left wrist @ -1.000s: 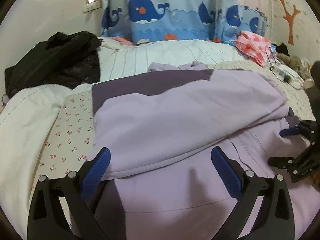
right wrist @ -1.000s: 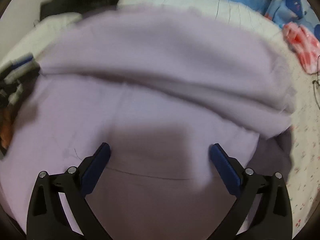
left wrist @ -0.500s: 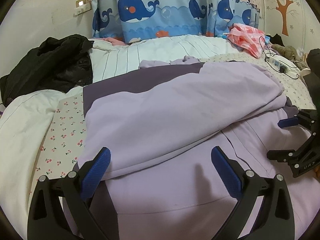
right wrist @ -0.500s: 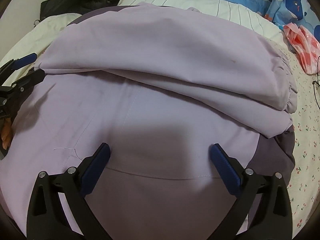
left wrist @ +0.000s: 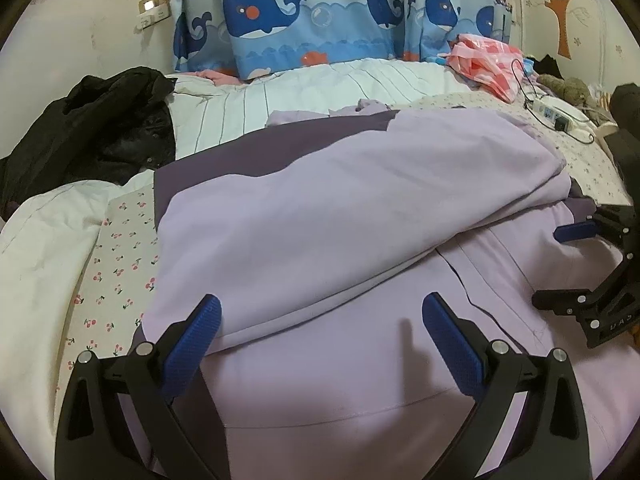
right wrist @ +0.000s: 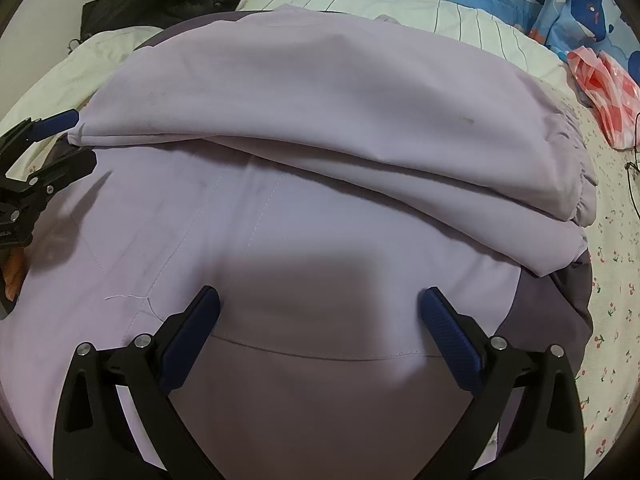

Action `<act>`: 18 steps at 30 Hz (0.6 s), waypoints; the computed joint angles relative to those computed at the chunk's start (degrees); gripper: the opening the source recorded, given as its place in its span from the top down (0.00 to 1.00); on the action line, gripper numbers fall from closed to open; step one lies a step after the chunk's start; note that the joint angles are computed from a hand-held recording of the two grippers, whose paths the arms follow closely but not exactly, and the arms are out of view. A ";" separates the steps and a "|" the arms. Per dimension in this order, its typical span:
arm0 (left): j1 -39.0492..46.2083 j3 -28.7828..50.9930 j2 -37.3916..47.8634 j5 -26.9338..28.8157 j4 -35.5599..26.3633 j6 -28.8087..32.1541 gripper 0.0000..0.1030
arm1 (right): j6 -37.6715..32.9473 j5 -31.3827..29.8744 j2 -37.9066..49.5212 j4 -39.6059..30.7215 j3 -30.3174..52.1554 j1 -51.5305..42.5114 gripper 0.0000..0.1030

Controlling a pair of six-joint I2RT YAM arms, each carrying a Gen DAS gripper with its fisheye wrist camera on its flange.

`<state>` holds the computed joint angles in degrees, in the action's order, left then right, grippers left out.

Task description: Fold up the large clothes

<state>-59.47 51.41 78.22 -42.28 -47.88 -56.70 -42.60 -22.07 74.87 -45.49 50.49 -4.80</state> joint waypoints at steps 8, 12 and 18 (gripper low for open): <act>-2.42 3.41 4.61 0.74 -2.80 0.77 0.06 | 1.47 0.87 -1.23 2.70 -2.49 1.29 0.06; -3.56 4.46 5.73 0.81 -4.40 -0.19 0.06 | 2.40 1.58 -2.66 4.31 -4.10 1.91 0.06; -2.56 2.61 5.96 6.61 -0.79 2.73 0.06 | 4.28 3.08 -3.05 5.02 -4.70 2.68 0.06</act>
